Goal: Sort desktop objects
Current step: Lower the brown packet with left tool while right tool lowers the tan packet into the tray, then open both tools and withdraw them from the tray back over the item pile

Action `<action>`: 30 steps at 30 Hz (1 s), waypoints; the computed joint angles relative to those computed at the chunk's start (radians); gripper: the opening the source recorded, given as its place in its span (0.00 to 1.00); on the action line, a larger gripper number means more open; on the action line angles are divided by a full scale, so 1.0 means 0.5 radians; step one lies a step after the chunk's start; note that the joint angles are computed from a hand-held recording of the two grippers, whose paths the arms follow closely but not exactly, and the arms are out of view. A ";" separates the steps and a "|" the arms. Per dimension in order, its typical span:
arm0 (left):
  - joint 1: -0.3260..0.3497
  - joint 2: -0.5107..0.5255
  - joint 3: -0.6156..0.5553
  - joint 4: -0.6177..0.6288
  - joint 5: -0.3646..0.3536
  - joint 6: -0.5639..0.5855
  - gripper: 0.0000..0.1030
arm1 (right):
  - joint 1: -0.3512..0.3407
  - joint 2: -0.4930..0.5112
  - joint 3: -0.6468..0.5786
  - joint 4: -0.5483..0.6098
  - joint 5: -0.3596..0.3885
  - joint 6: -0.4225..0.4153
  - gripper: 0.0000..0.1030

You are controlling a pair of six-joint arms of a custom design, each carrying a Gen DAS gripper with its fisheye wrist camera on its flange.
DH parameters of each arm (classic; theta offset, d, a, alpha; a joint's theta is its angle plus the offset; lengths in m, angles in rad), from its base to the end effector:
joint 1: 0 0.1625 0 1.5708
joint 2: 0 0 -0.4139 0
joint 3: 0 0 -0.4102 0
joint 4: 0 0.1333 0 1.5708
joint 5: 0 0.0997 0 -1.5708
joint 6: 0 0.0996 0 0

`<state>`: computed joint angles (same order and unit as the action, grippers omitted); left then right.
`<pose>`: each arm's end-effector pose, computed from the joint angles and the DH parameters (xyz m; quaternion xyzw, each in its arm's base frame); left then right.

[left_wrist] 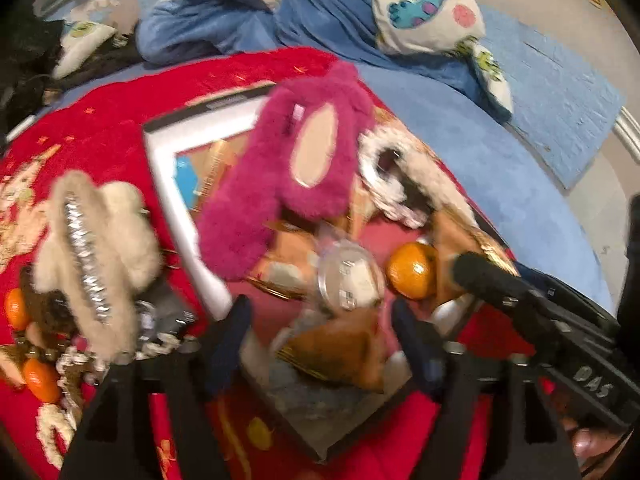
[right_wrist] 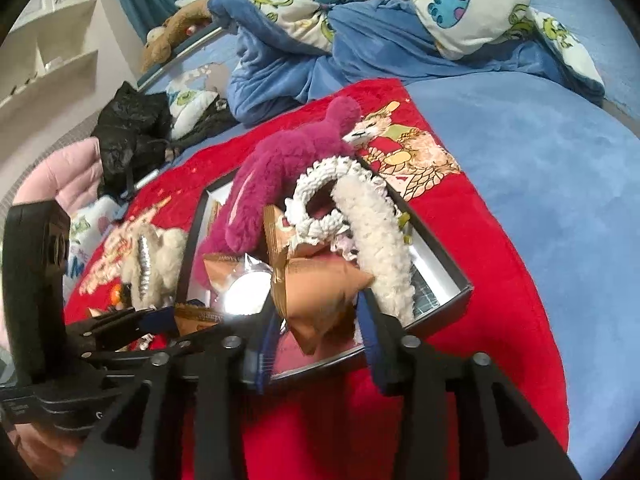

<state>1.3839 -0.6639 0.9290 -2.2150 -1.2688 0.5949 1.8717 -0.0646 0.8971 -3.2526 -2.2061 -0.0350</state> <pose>0.0022 -0.8651 0.2586 0.3437 0.9085 -0.1525 0.1824 0.3125 -0.7565 -0.0923 0.0178 -0.8749 0.4257 0.2302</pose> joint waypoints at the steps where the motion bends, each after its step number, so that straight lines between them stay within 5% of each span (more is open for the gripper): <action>1: 0.005 0.001 -0.013 -0.008 -0.025 -0.006 0.80 | 0.000 -0.012 0.022 -0.036 0.002 0.007 0.47; 3: 0.022 0.015 -0.075 0.024 -0.094 -0.049 1.00 | 0.007 -0.025 0.048 -0.099 -0.049 0.030 0.96; 4: 0.026 0.022 -0.101 0.032 -0.093 -0.077 1.00 | 0.009 -0.037 0.073 -0.139 -0.053 0.047 1.00; 7: 0.036 0.026 -0.136 0.035 -0.102 -0.085 1.00 | 0.012 -0.073 0.156 -0.307 -0.060 0.065 0.99; 18: 0.048 -0.047 -0.062 -0.001 -0.034 -0.044 1.00 | 0.045 -0.077 0.127 -0.149 -0.120 0.056 1.00; 27: 0.104 -0.274 0.179 0.012 -0.024 -0.080 1.00 | 0.101 -0.017 0.136 -0.220 0.018 -0.101 1.00; 30: 0.130 -0.337 0.243 -0.023 0.014 -0.076 1.00 | 0.140 0.054 0.028 -0.103 -0.101 -0.188 1.00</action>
<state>1.4487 -0.8327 1.0507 -2.2266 -1.2619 0.5570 1.9414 -0.0378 0.9109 -3.3042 -2.2566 -0.1291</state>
